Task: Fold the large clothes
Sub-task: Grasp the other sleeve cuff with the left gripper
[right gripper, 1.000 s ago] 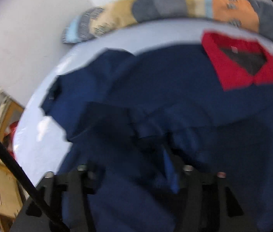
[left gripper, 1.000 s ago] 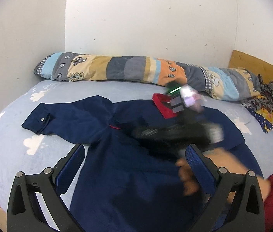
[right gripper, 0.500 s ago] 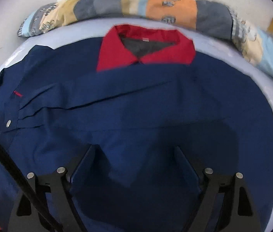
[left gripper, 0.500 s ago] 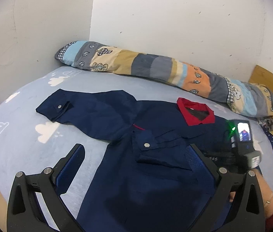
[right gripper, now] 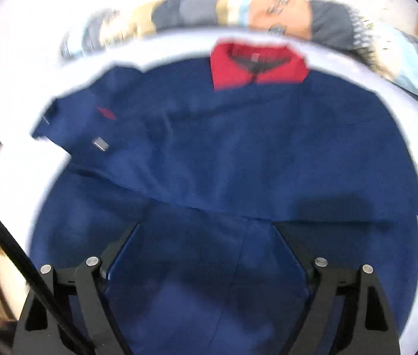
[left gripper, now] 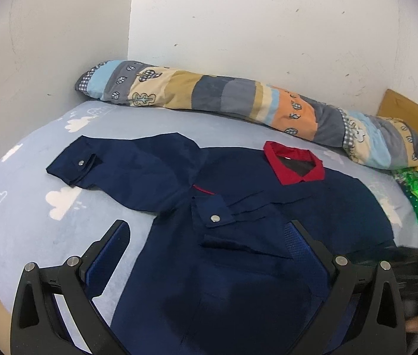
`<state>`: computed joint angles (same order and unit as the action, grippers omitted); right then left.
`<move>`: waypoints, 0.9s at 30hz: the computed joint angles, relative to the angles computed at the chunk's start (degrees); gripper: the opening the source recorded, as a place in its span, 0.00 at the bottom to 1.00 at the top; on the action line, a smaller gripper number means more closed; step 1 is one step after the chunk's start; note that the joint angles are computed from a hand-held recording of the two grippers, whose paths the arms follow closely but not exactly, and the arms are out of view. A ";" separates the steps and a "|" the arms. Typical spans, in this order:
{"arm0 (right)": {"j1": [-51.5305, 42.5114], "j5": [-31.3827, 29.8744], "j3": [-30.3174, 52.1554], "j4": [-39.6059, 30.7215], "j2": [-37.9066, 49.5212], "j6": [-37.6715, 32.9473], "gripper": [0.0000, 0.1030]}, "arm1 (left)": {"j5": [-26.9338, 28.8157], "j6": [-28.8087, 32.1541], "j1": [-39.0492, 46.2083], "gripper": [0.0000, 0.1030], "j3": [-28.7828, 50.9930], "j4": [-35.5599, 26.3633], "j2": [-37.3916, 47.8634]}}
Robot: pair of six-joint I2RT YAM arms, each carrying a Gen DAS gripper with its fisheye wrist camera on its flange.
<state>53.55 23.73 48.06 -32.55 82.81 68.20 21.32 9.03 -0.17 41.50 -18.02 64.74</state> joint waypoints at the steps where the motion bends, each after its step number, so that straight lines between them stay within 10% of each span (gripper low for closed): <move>1: 2.68 2.88 -0.05 -2.80 -3.67 2.88 0.88 | 1.02 0.06 0.62 1.00 0.46 -0.68 0.39; 8: 27.20 23.38 6.20 -24.83 -6.88 32.99 0.90 | 11.97 7.02 12.79 1.00 7.62 -4.36 5.01; 20: 27.80 26.43 -0.48 -16.02 -16.39 32.53 0.90 | 7.15 30.14 27.01 0.99 37.66 2.43 42.43; 27: 24.11 23.14 -1.16 -8.31 -14.50 25.04 0.90 | 2.16 29.30 20.56 0.73 52.99 2.46 60.42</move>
